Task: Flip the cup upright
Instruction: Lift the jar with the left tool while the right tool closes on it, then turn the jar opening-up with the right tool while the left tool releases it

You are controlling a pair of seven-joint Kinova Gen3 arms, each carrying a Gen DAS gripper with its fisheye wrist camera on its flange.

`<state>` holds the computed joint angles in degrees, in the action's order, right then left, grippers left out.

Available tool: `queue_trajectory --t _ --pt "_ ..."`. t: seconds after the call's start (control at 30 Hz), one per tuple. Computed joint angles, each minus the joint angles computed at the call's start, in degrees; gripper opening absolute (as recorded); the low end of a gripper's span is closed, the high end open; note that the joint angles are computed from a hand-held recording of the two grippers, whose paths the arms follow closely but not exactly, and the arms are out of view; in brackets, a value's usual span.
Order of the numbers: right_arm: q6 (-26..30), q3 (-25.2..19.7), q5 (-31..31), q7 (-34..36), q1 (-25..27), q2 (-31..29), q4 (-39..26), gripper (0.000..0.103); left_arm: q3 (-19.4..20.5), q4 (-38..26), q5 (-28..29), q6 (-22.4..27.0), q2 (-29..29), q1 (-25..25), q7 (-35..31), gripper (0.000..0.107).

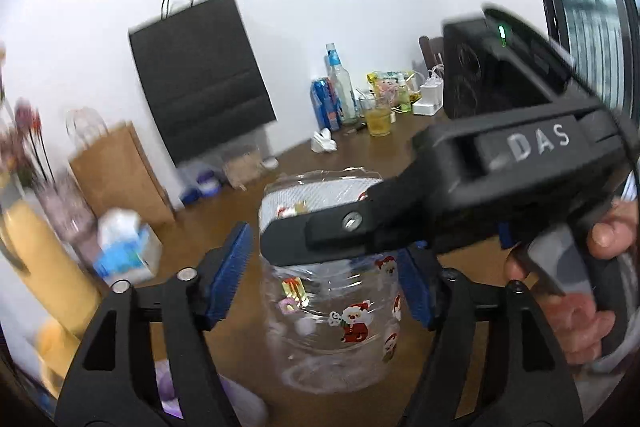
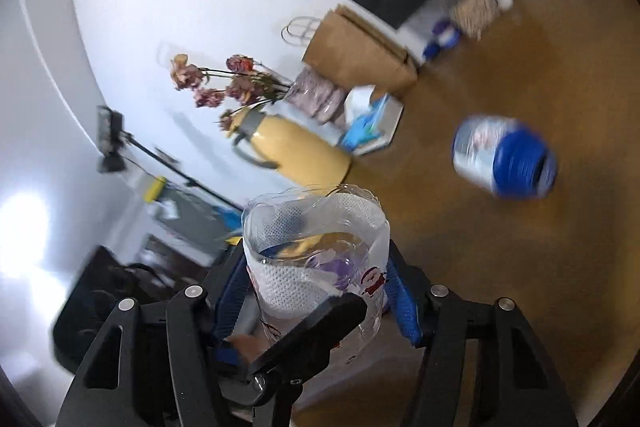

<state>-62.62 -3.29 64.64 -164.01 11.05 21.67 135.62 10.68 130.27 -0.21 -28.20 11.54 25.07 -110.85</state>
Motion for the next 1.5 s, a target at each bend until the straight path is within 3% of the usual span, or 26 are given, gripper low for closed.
queue_trajectory --t 0.07,0.17,0.23,0.43,0.53,0.6,0.7,0.8,0.83,0.93,1.03,1.13,1.23,1.4,1.5 --pt "2.5 0.1 -1.2 0.5 -1.1 -2.4 -1.0 0.067 1.1 -1.1 -1.3 0.4 -0.7 -1.5 -2.6 0.078" --pt "6.3 -3.9 0.3 0.0 1.3 -4.0 -4.7 0.066 6.5 -2.2 -8.0 -1.4 0.2 -9.1 0.0 0.088" --pt "9.2 -4.2 2.4 -2.4 0.9 -4.3 -7.3 0.066 10.4 -3.1 -12.7 -1.9 1.6 -14.5 3.3 0.088" --pt "23.2 3.3 -1.1 -0.4 -12.7 -6.0 -10.3 0.067 22.7 -7.4 -24.1 3.2 8.1 -30.3 17.2 0.088" --pt "28.6 -1.6 -4.3 4.3 -11.8 -6.0 -10.2 0.066 26.9 -6.6 -26.8 3.3 8.7 -35.2 24.2 0.089" --pt "31.1 -2.7 -6.6 7.6 -12.5 -6.8 -9.6 0.067 24.5 -6.4 -29.7 4.8 8.1 -33.4 28.8 0.089" --pt "33.3 -4.4 -8.0 9.4 -12.2 -8.0 -9.3 0.067 16.5 -6.7 -36.4 6.9 3.9 -27.2 35.5 0.089" --pt "31.0 -5.0 -5.4 6.7 -10.1 -8.9 -9.6 0.067 8.6 -6.6 -43.4 3.3 0.8 -21.7 38.3 0.092" --pt "31.5 -4.3 -6.0 7.1 -10.9 -9.5 -9.7 0.067 6.0 -6.5 -45.7 1.1 0.9 -20.1 38.5 0.099" --pt "31.7 -4.4 -4.1 4.9 -10.9 -8.9 -11.7 0.067 -0.3 -8.3 -52.7 -2.3 2.9 -16.2 41.8 0.101" --pt "34.1 -4.6 -3.8 4.1 -12.3 -7.6 -13.5 0.067 0.6 -10.5 -58.0 -1.0 6.0 -17.9 48.4 0.101" --pt "35.3 -5.4 -5.0 5.5 -13.2 -7.0 -13.5 0.067 2.7 -10.1 -55.8 1.3 5.6 -19.3 48.7 0.1" --pt "36.0 -5.9 -7.7 8.5 -14.2 -7.1 -12.6 0.067 4.1 -7.5 -48.8 0.1 4.5 -20.1 44.1 0.1" --pt "33.9 -5.6 -18.8 19.7 -16.3 -8.7 -7.8 0.067 -8.0 -2.0 -37.1 -1.5 0.4 -7.9 40.3 0.101" --pt "33.9 -4.2 -25.5 26.7 -19.2 -10.1 -5.1 0.067 -16.0 3.4 -30.1 -5.1 -2.0 0.1 34.9 0.099"
